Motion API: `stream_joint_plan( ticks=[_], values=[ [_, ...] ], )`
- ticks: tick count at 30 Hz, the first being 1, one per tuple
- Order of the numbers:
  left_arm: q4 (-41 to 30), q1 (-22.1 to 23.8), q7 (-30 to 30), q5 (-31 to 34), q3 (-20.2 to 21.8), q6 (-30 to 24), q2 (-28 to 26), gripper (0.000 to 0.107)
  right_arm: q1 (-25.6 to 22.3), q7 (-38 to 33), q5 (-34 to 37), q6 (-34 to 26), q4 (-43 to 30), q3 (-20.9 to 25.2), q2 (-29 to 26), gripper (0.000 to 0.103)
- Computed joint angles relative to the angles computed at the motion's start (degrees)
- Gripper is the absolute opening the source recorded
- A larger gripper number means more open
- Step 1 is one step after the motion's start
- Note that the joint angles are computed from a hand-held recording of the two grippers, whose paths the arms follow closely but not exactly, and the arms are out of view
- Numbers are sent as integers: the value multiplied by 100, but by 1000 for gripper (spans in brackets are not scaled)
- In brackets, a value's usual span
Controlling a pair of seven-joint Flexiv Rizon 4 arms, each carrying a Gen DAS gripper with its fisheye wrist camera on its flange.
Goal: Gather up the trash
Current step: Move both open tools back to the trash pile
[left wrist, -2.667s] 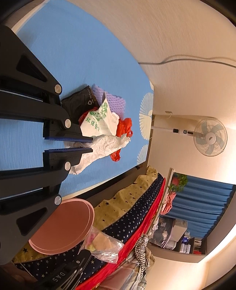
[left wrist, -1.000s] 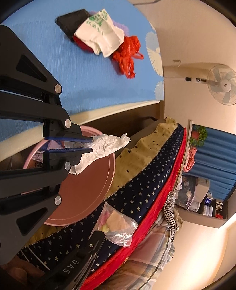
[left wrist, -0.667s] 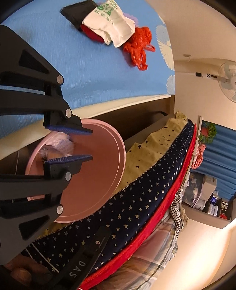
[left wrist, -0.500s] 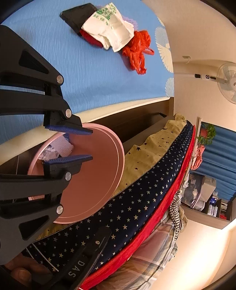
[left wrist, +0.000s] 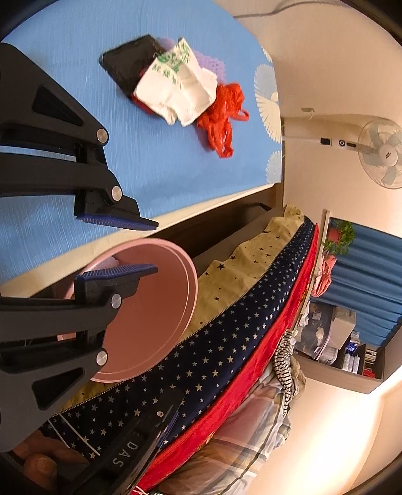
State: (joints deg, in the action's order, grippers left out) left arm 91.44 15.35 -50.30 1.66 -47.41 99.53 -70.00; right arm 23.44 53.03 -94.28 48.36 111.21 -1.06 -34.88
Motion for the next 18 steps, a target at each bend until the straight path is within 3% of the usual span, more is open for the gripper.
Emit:
stream_joint_plan(
  ticks=[18],
  values=[
    [208,406,-188,250,-78,216,75,23,247,-207,-93,40,-477,-34,-166,34]
  ],
)
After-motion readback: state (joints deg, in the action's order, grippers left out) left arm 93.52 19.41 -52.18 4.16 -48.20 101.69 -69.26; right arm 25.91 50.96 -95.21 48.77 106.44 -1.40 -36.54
